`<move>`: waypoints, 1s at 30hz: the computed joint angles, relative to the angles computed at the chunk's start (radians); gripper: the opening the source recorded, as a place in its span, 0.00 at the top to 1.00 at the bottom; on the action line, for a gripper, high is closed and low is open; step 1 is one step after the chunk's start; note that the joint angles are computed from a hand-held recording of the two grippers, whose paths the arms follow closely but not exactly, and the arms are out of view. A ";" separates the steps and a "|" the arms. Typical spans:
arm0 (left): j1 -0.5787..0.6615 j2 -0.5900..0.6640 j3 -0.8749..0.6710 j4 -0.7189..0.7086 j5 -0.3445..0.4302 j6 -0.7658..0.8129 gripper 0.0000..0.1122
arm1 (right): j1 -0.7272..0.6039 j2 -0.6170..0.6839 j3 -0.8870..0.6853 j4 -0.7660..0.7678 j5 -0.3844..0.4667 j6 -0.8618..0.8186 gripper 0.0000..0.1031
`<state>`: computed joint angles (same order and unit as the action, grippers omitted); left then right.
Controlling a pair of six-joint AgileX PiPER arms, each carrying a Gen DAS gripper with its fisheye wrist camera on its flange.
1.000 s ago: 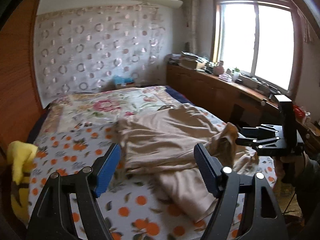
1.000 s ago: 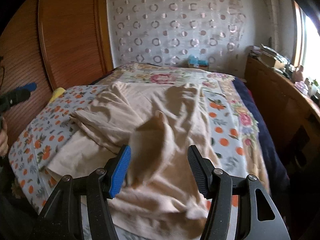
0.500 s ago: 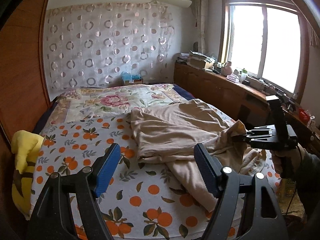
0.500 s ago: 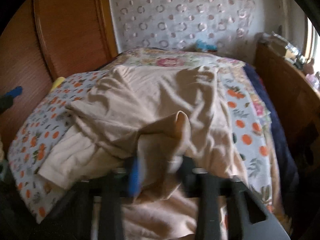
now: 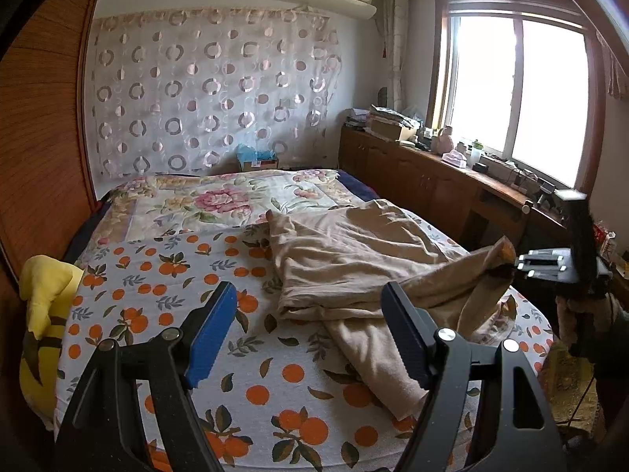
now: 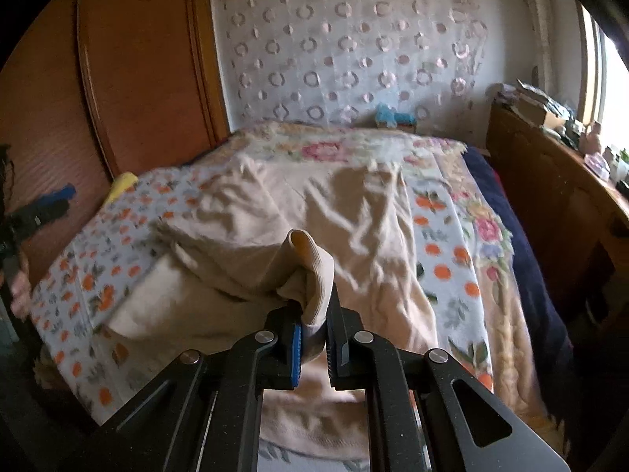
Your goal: Fold small clothes
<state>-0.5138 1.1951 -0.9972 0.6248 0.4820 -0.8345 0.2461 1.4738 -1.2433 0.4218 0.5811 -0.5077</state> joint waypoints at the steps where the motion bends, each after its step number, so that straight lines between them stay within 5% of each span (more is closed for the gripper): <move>1: -0.001 0.001 0.000 0.002 0.001 -0.001 0.32 | -0.004 0.018 0.000 -0.017 0.014 0.014 0.91; 7: -0.003 0.001 -0.005 -0.003 0.008 0.003 0.32 | -0.022 0.088 -0.046 -0.015 0.045 0.036 0.73; 10: -0.004 0.002 -0.005 -0.002 0.008 -0.002 0.32 | -0.032 0.065 -0.033 -0.013 0.042 0.037 0.47; 20: -0.013 0.005 -0.005 0.016 0.014 -0.022 0.32 | 0.067 -0.008 -0.065 -0.136 0.021 0.135 0.47; 30: 0.034 -0.045 0.055 -0.012 0.001 0.004 0.32 | 0.290 0.305 -0.433 -0.185 0.135 0.165 0.47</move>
<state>-0.4794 1.1499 -0.9423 0.6126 0.4829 -0.8309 0.5358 1.7791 -1.6760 0.2372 0.7156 -0.3429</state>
